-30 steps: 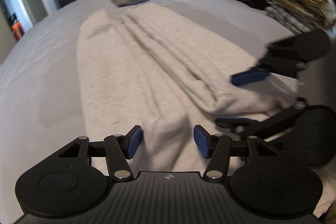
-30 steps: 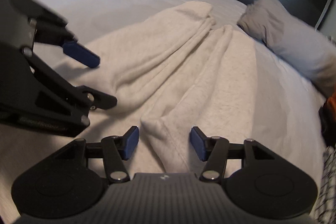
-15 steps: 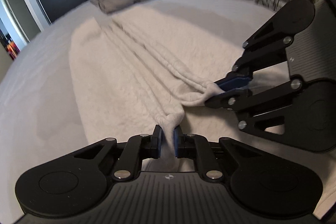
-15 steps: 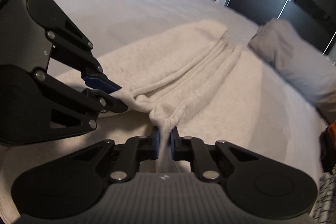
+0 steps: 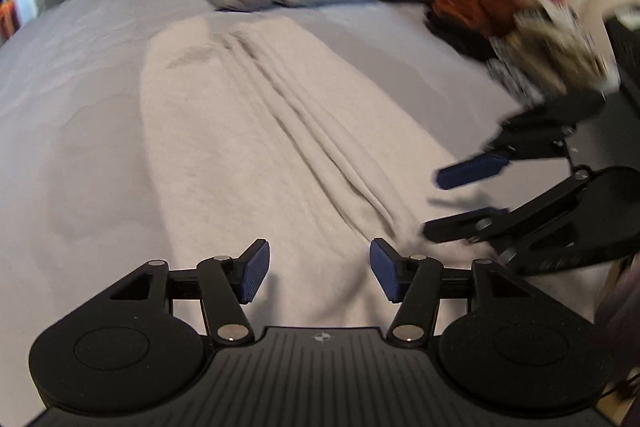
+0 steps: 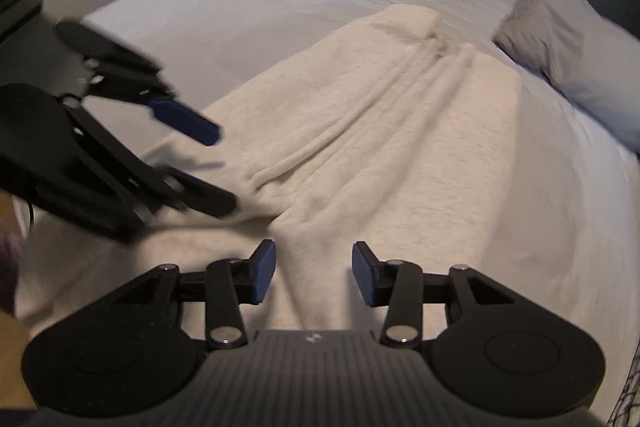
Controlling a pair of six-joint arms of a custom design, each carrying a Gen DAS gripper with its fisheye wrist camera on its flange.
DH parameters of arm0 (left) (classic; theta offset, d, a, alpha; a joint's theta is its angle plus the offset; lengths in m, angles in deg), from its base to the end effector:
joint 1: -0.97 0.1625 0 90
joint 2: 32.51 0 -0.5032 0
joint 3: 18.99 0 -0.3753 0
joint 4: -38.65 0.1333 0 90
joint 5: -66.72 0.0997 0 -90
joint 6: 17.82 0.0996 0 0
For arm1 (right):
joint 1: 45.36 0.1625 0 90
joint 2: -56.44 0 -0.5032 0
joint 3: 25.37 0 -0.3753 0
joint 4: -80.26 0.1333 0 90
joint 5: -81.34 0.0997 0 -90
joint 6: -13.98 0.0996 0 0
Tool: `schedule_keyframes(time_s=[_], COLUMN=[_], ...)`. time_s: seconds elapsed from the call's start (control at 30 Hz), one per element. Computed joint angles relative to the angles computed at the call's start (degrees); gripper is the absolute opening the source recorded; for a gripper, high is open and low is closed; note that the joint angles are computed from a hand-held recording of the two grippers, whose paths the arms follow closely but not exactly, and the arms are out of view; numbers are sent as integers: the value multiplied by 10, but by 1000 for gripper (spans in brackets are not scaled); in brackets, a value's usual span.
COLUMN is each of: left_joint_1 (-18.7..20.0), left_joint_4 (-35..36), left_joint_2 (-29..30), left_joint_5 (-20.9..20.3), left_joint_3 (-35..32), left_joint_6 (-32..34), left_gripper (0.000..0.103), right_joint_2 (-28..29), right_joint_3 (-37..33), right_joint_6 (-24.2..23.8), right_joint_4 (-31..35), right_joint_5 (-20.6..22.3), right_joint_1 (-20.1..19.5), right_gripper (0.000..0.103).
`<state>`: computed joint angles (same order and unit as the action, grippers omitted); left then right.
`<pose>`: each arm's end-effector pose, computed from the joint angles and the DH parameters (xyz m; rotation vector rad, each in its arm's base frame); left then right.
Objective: Fold clothes
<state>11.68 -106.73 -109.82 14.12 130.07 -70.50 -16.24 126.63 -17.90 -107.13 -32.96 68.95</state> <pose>-0.2602 -0.2464 0.1930 0.7076 2.4526 -0.6390 0.2250 -0.2739 0.2187 1.1784 -2.4018 0.3862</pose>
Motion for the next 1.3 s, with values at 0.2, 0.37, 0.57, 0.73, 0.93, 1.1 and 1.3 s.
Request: schedule_keyframes(time_s=[0.2,0.37,0.57,0.73,0.93,1.1,1.3], left_joint_1=[106,214,313,377,430,460,487], left_joint_4=[45,-45,-223,-290,-294,-291,-291], left_joint_2=[-35,-17,53,102,146,171,181], left_joint_5=[40,20,-20,-47,-69,-100,-149], left_joint_3=[-46,-59,-73,-121,-193,-237,-262], left_joint_6=[30,60,169,266,366,417,465], left_gripper=[55,55,55,55,66,76,80], right_joint_2=[-4,24,74,115,174,199,222], right_joint_3=[-87,-150,-201,-250,-334,-397,-434], right_joint_6=[62,109,132,120,116,144,186], right_joint_4=[85,138,138,141,155,210,211], right_joint_5=[-17,-1,41,86,103,122,163], right_joint_1=[-53,-118,-164,-182,-184,-189,-201], right_gripper=[63,66,69,69,70,73,66])
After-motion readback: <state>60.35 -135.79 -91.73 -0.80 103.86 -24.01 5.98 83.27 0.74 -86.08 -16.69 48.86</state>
